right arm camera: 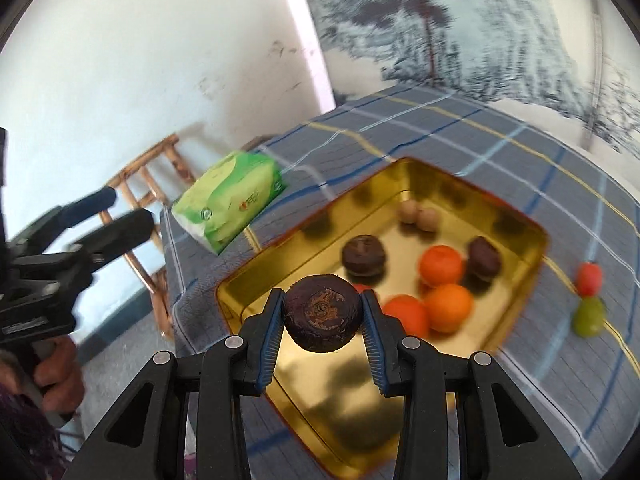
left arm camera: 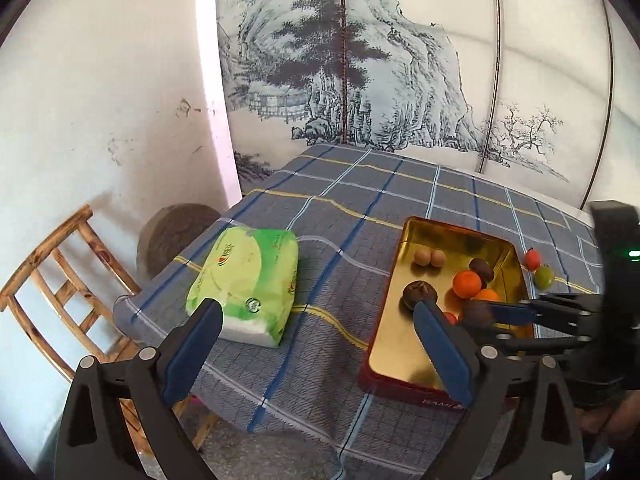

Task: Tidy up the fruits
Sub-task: 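Carry the flat dark brown fruit over the tin with the right gripper, then lower the dark brown fruit into the tin and open the right gripper, then grasp the green fruit on the table with the right gripper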

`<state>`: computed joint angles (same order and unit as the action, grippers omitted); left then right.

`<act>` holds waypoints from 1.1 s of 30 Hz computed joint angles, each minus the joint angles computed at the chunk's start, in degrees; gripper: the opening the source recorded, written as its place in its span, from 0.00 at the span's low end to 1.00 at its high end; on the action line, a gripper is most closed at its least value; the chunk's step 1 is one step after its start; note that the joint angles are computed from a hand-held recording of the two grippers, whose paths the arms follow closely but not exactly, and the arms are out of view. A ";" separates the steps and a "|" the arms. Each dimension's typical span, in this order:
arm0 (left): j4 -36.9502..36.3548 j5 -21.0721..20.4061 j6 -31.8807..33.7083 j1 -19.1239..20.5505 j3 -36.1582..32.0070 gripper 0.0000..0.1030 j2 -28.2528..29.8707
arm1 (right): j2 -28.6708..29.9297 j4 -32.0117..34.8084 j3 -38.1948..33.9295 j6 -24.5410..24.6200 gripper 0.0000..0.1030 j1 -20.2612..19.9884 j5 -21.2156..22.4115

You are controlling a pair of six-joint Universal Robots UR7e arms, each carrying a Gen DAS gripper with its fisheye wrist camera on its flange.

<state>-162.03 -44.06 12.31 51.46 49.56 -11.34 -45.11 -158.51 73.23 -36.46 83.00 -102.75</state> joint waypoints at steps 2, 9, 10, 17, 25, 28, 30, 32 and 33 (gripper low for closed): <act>-0.84 0.98 1.11 -0.11 0.46 0.92 -0.15 | 2.06 1.84 -2.59 0.10 0.38 0.42 -0.76; -2.54 2.05 2.92 -0.29 1.21 0.92 -0.29 | 7.09 4.95 -8.26 -0.44 0.38 1.48 -3.76; -2.80 2.39 3.37 -0.35 1.17 0.92 -0.18 | 7.69 4.99 -8.92 -0.62 0.38 1.58 -4.30; -1.09 2.71 3.82 -0.45 1.04 0.92 0.01 | 8.42 5.13 -10.55 1.11 0.40 1.57 -3.27; 1.58 1.70 2.94 -0.73 0.99 0.93 0.09 | 2.12 -2.06 -2.19 4.13 0.42 -0.58 3.65; 1.40 -0.64 4.24 -0.99 2.05 0.93 -0.25 | -2.61 -8.70 4.93 4.48 0.49 -2.61 5.64; 1.39 -2.75 5.01 -1.15 2.55 0.93 -0.30 | -5.33 -13.97 9.24 4.07 0.55 -4.19 4.58; 2.15 -4.41 5.42 -1.37 2.22 0.93 0.14 | -7.49 -16.66 11.50 4.17 0.55 -5.95 2.80; 2.74 -4.84 5.44 -1.49 1.53 0.93 0.58 | -8.59 -17.55 12.21 4.64 0.55 -7.05 1.44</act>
